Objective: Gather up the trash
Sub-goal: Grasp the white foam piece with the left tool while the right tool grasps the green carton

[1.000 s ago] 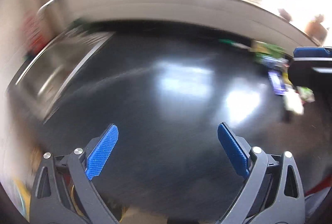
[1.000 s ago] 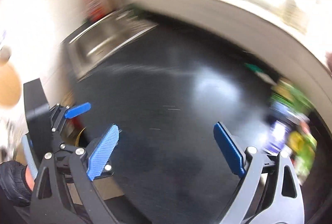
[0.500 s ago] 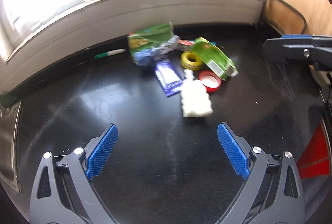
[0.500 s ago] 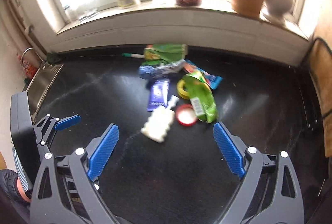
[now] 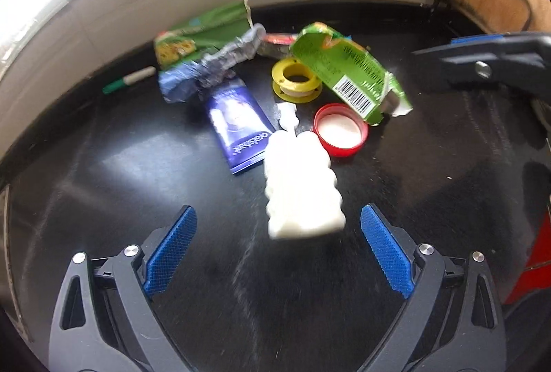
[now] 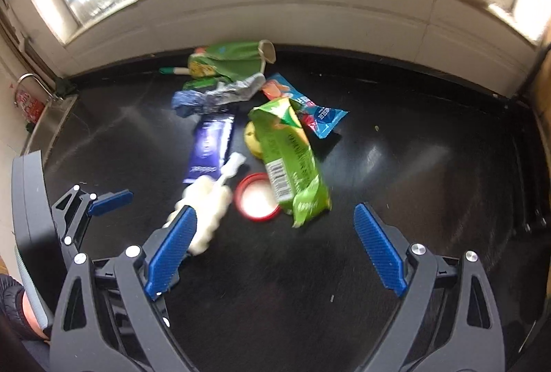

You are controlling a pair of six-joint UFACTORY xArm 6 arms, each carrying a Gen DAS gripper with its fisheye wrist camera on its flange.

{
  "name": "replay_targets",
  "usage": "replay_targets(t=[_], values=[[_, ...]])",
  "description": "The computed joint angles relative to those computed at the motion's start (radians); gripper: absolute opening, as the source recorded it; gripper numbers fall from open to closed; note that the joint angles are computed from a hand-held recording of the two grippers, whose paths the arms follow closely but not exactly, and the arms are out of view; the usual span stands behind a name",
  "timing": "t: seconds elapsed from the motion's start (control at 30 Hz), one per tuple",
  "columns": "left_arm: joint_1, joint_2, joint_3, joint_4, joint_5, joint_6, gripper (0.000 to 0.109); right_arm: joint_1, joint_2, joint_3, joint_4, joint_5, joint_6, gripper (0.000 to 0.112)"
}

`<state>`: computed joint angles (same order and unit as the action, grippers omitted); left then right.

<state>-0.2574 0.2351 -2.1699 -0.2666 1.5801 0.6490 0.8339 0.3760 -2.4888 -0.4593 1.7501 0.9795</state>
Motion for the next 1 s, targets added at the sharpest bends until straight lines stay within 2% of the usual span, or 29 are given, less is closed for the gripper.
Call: replay_targets(t=[0.07, 0.2, 0.27, 0.33, 0.4, 0.47, 0.5, 0.53, 0.63, 0.7, 1.0], values=[[-0.019, 0.015, 0.008, 0.019, -0.011, -0.016, 0.093, -0.05, -0.038, 0.099, 0.043, -0.061, -0.021, 0.089], [-0.048, 0.058, -0.013, 0.041, -0.024, -0.049, 0.093, -0.133, -0.055, 0.193, 0.135, -0.132, -0.076, 0.084], [-0.053, 0.083, -0.04, 0.04, -0.009, -0.061, 0.087, -0.157, -0.056, 0.217, 0.163, -0.153, -0.1, 0.083], [-0.055, 0.117, -0.083, 0.035, 0.026, -0.074, 0.074, -0.173, -0.044, 0.214, 0.18, -0.155, -0.128, 0.08], [-0.058, 0.107, -0.06, 0.038, 0.006, -0.07, 0.071, -0.183, -0.026, 0.197, 0.192, -0.149, -0.158, 0.075], [-0.062, 0.085, -0.025, 0.044, -0.017, -0.06, 0.061, -0.19, -0.018, 0.194, 0.203, -0.15, -0.17, 0.063], [-0.062, 0.091, -0.036, 0.042, -0.014, -0.057, 0.049, -0.193, -0.021, 0.202, 0.207, -0.155, -0.171, 0.057], [-0.061, 0.093, -0.042, 0.041, -0.01, -0.058, 0.043, -0.194, -0.024, 0.21, 0.212, -0.159, -0.171, 0.05], [-0.055, 0.099, -0.073, 0.037, 0.016, -0.064, 0.038, -0.18, -0.028, 0.21, 0.189, -0.162, -0.169, 0.043], [-0.045, 0.065, -0.041, 0.041, 0.003, -0.052, 0.037, -0.154, -0.023, 0.177, 0.148, -0.14, -0.158, 0.042], [0.017, 0.061, -0.199, 0.016, 0.117, -0.083, 0.037, 0.004, -0.02, 0.007, 0.001, -0.012, -0.052, 0.042]])
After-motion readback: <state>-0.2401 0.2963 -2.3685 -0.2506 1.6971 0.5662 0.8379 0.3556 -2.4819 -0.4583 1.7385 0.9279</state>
